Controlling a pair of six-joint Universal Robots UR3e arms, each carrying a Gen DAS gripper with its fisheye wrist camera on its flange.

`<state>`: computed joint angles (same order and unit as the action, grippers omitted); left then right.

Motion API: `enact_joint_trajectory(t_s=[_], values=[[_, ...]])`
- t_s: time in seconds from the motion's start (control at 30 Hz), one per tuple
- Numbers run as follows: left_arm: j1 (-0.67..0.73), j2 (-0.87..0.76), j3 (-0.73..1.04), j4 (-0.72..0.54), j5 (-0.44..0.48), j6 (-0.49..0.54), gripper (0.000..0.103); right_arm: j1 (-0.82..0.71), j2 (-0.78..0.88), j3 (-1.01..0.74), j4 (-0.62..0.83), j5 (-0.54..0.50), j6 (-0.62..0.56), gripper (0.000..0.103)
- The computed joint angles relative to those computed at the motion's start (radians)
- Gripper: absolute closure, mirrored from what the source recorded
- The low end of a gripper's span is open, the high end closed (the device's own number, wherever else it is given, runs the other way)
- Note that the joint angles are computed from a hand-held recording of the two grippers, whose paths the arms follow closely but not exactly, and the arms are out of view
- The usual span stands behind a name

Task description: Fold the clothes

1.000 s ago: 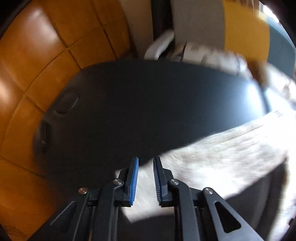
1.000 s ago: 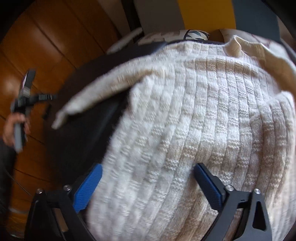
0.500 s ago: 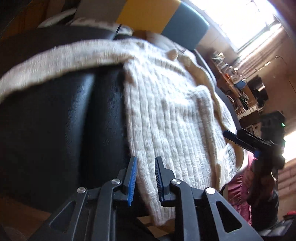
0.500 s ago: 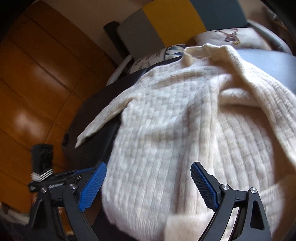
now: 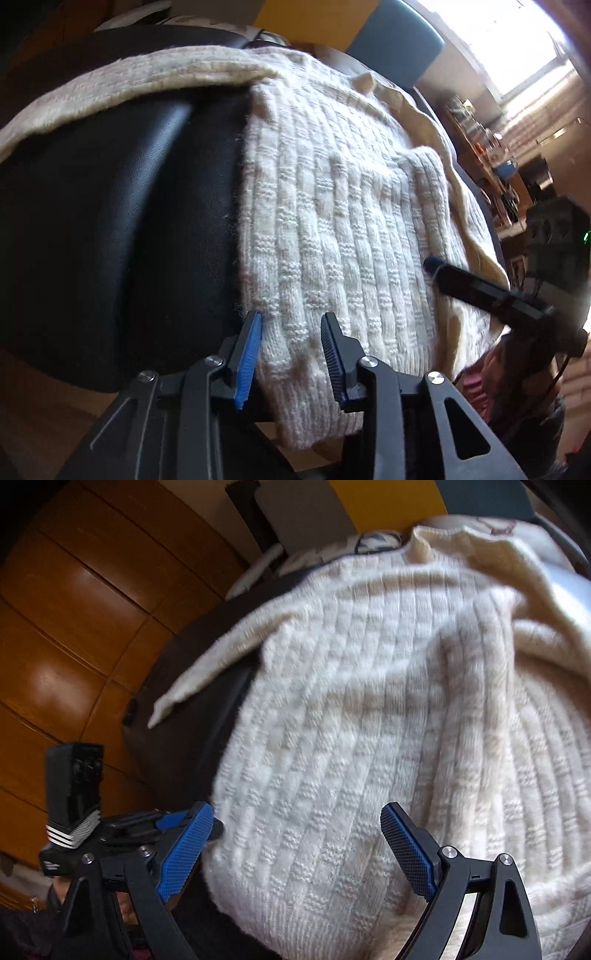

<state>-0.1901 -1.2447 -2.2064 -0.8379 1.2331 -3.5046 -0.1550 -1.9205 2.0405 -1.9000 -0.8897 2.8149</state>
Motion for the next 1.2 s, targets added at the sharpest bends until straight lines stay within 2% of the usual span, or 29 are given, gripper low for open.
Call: enact_joint_trajectory(t_s=[0.07, 0.23, 0.33, 0.5, 0.6, 0.67, 0.73, 0.83, 0.9, 1.0, 1.1, 1.2], values=[[-0.042, -0.032, 0.018, 0.009, 0.082, -0.004, 0.099, 0.029, 0.01, 0.017, -0.03, -0.028, 0.021, 0.009], [-0.058, -0.079, 0.049, 0.031, 0.131, 0.054, 0.102, 0.098, 0.039, -0.006, -0.072, -0.075, 0.06, 0.009], [-0.036, -0.08, 0.07, 0.01, 0.179, 0.11, 0.102, 0.131, 0.056, -0.026, -0.061, -0.066, 0.072, 0.018], [0.058, -0.048, 0.095, -0.091, 0.233, 0.212, 0.102, 0.216, 0.097, -0.017, -0.133, -0.05, 0.105, 0.018], [0.08, 0.011, 0.072, -0.123, 0.197, 0.238, 0.102, 0.222, 0.102, -0.039, -0.102, -0.028, 0.089, 0.019], [0.149, 0.098, 0.055, -0.152, 0.12, 0.261, 0.102, 0.196, 0.088, -0.071, -0.068, -0.007, 0.067, 0.029], [0.227, 0.158, 0.067, -0.177, 0.045, 0.298, 0.102, 0.165, 0.075, -0.125, -0.069, -0.011, 0.059, 0.034], [0.278, 0.135, 0.144, -0.126, 0.026, 0.353, 0.102, 0.165, 0.159, -0.265, -0.184, -0.105, 0.119, 0.034], [0.249, 0.025, 0.231, -0.047, 0.085, 0.336, 0.101, 0.185, 0.264, -0.385, -0.257, -0.24, 0.15, 0.034], [0.181, -0.228, 0.413, 0.057, 0.147, 0.327, 0.095, 0.185, 0.464, -0.602, -0.273, -0.359, 0.189, 0.034], [0.143, -0.468, 0.642, 0.066, 0.176, 0.34, 0.093, 0.163, 0.662, -0.833, -0.226, -0.395, 0.211, 0.048], [0.109, -0.629, 0.819, 0.027, 0.176, 0.365, 0.093, 0.155, 0.853, -1.072, -0.129, -0.438, 0.212, 0.052]])
